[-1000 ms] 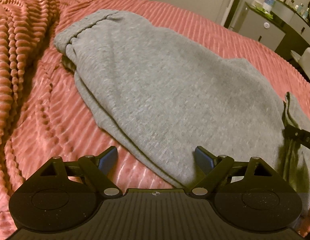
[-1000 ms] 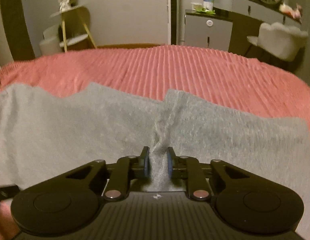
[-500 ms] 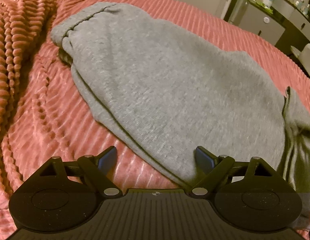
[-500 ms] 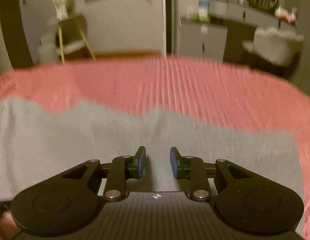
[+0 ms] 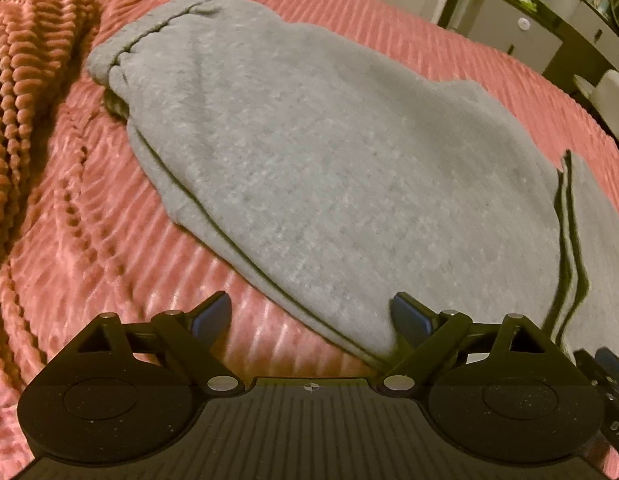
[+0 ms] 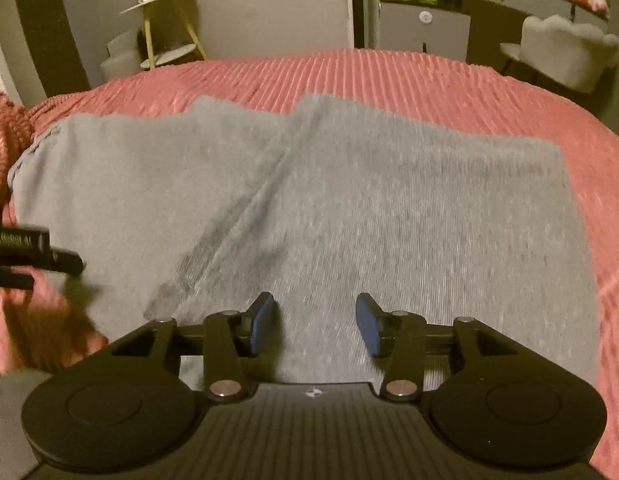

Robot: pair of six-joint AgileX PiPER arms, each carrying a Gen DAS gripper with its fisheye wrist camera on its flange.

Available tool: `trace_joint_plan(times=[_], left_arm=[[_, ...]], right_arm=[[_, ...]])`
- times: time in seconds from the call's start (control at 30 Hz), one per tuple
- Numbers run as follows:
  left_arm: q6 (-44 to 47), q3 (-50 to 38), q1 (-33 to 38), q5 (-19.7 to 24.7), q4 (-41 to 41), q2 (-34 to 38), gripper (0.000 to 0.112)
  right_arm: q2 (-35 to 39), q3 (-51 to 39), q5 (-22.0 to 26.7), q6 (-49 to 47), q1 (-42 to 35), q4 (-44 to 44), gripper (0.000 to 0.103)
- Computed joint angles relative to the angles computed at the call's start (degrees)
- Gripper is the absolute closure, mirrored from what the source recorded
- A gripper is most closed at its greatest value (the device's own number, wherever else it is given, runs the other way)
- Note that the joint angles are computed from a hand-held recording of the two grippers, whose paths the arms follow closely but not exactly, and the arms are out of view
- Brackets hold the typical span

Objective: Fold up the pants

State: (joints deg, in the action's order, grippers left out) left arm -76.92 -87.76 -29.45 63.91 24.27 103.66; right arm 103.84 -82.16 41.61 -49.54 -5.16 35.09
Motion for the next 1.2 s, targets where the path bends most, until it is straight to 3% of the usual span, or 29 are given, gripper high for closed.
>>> trace_joint_plan(times=[0.13,0.2,0.33,0.4,0.43,0.47,0.6,0.7,0.77,0.9,0.97,1.07,1.13,1.2], left_arm=[[-1.12,-0.51,-1.35,1.4,0.59,-0.08,0.019],[-1.69,-0.93,-1.79,2.2,0.99,-0.13,0.018],[-3.62,0.85,-1.82,0.83,1.39,-1.59,0.018],[-4.9,2.85,-1.46,-0.83,1.52,-2.87,0.018],[-5.87,4.25,-1.22,-1.96,1.86,-3.84,0.018],[-7.62,5.96,-1.05,-3.14,2.9,-5.02,0.018],[-20.96,14.66,-1.78,-8.22,13.16,-10.67,0.018],[-22.23,19.9,0.05,-12.93,16.29,-14.34,0.017],[-24.24,21.52,0.76,-12.33,18.22,-14.97,0.016],[-23.77,27.86,7.39,-19.52,16.49,-19.08,0.016],[-21.79,29.46,11.75,-22.63,14.04,-19.91,0.016],[-16.02,29.99,16.97,-25.38,10.9,-19.56,0.016],[-12.99,30.16,20.35,-28.2,10.1,-19.14,0.016],[-12.85,32.08,23.7,-34.42,11.61,-19.51,0.016]], right_arm=[[-1.07,5.83,-3.26,-11.4,-1.08,11.09,0.032],[-1.63,8.33,-4.81,-17.25,-1.53,16.35,0.03],[-1.79,9.59,-2.64,-21.76,-3.73,21.35,0.025],[-1.32,9.09,-1.62,-21.54,-3.95,21.76,0.016],[-0.87,8.48,0.04,-21.3,-4.29,21.37,0.003],[-0.85,8.45,0.08,-21.16,-4.12,20.93,0.0],[-1.03,12.56,-0.62,-33.02,-5.7,31.0,0.0],[-1.47,12.11,-1.37,-31.11,-4.91,28.7,0.0],[-1.68,10.86,-0.54,-29.05,-4.99,27.97,0.0],[-4.53,14.79,-4.83,-38.03,-6.94,40.5,0.0],[-3.17,13.19,-9.58,-32.4,-5.36,35.46,0.0],[0.21,10.12,-11.88,-21.45,-3.33,23.19,0.0],[-0.52,11.3,-13.69,-24.64,-2.56,25.11,0.0],[0.04,10.88,-12.99,-25.14,-2.96,26.26,0.0]])
